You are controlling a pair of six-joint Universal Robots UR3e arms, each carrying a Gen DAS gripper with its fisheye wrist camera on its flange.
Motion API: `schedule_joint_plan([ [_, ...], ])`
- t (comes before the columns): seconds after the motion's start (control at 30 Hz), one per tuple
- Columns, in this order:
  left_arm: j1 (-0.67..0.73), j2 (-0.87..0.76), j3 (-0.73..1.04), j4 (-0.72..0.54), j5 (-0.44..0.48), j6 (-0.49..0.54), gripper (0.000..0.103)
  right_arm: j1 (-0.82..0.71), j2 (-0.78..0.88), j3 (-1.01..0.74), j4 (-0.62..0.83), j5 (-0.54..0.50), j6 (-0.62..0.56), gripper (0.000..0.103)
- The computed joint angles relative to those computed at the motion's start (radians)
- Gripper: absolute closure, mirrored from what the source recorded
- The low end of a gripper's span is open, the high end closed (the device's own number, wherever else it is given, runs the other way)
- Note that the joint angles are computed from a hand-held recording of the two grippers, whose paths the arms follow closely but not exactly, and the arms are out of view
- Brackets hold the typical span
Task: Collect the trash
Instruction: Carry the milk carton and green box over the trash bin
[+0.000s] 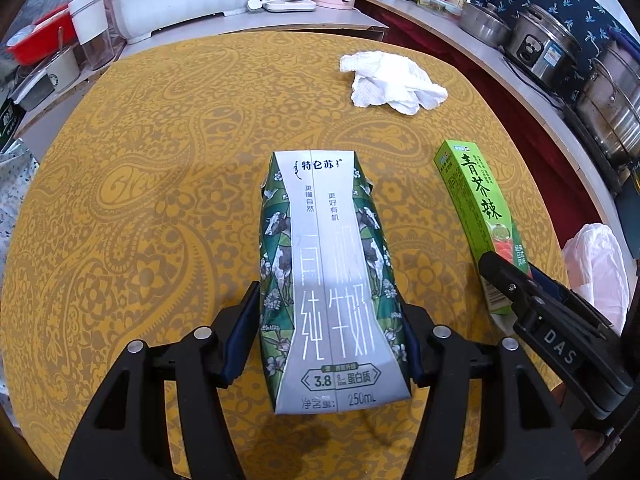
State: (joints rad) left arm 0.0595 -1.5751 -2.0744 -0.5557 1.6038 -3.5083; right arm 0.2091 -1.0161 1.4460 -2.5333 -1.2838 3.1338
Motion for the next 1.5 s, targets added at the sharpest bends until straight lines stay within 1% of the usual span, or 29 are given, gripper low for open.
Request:
schedule_joint_plan([
  [0.17,-0.001,0.05,-0.024,-0.01,-0.002,0.0,0.046,-0.011,-0.05,0.064,-0.029,0.0,0.017,0.06],
  [0.33,-0.017,0.11,-0.028,-0.038,-0.004,-0.003,0.046,-0.05,-0.166,0.183,-0.076,0.041,0.041,0.063],
  [0.47,-0.044,0.154,-0.014,-0.069,-0.005,-0.027,0.046,-0.087,-0.268,0.267,-0.1,0.066,0.041,0.064],
  [0.67,-0.136,0.177,0.054,-0.111,0.022,-0.05,0.046,-0.173,-0.443,0.388,-0.118,0.112,0.031,0.065],
  [0.8,-0.212,0.162,0.127,-0.134,0.049,-0.068,0.046,-0.252,-0.556,0.45,-0.111,0.152,0.022,0.065],
  [0.9,-0.272,0.128,0.193,-0.144,0.075,-0.076,0.046,-0.315,-0.629,0.48,-0.092,0.181,0.011,0.065],
  [1.0,-0.338,0.074,0.278,-0.152,0.101,-0.082,0.046,-0.416,-0.723,0.516,-0.047,0.235,-0.013,0.065],
  [1.07,-0.389,0.022,0.353,-0.161,0.123,-0.083,0.046,-0.473,-0.772,0.534,-0.021,0.261,-0.029,0.065],
  [1.2,-0.492,-0.111,0.546,-0.189,0.167,-0.07,0.046,-0.654,-0.893,0.569,0.068,0.349,-0.084,0.065],
  [1.3,-0.551,-0.219,0.698,-0.215,0.176,-0.052,0.046,-0.777,-0.946,0.576,0.14,0.404,-0.139,0.065],
  [1.37,-0.578,-0.295,0.801,-0.234,0.166,-0.035,0.046,-0.863,-0.969,0.579,0.188,0.435,-0.18,0.065],
  [1.4,-0.589,-0.325,0.845,-0.246,0.16,-0.028,0.046,-0.893,-0.977,0.583,0.205,0.446,-0.196,0.065],
  [1.5,-0.627,-0.477,1.055,-0.31,0.135,0.006,0.046,-0.98,-0.968,0.579,0.245,0.46,-0.241,0.065],
])
